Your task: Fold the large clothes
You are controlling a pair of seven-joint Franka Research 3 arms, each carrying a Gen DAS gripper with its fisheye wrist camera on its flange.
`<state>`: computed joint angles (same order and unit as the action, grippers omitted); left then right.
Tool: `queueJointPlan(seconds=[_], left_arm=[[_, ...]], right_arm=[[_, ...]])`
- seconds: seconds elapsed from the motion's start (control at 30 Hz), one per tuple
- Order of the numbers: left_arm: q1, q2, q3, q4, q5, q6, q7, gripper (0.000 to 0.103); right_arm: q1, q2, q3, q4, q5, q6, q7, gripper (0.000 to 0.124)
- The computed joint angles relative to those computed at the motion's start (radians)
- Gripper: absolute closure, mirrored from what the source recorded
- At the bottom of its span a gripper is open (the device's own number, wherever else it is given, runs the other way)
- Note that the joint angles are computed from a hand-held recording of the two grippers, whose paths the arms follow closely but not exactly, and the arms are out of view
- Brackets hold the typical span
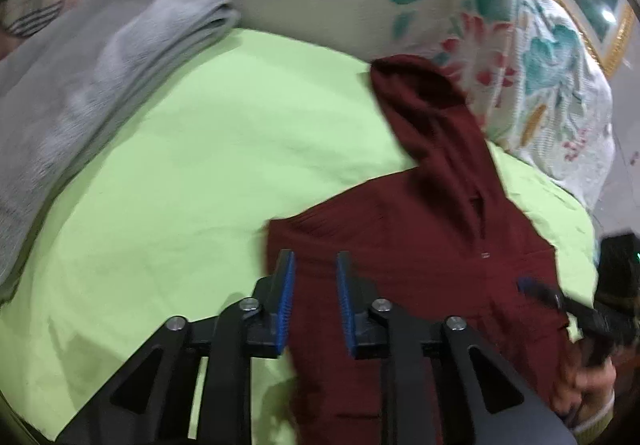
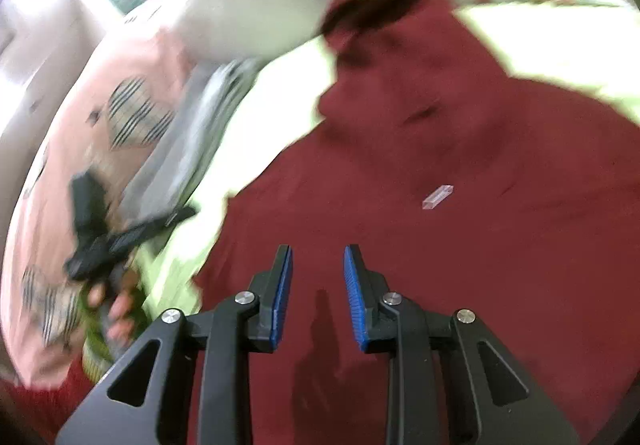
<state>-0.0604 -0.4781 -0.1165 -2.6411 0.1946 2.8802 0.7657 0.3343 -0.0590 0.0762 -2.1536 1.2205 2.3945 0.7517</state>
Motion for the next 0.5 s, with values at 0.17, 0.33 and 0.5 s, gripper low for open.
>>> queueJointPlan(seconds=[0.17,0.33,0.5], left_arm=[[-0.031,0.135,0.021,0.122,-0.034,0.003,0.048,0.068],[-0.009,0.339,0.019,0.332,-0.042,-0.027,0.084,0.066],[0.031,0.558,0.015,0.597,-0.078,-0.078,0.157,0.064]], right_arm=[[-0.030,0.123,-0.002,0.146,-0.061,0.086,0.067,0.072],[-0.042,0.272,0.023,0.341,-0.188,0.157,0.180,0.069],[-0.043,0.465,0.046,0.602,-0.384,0.163,0.327,0.069]])
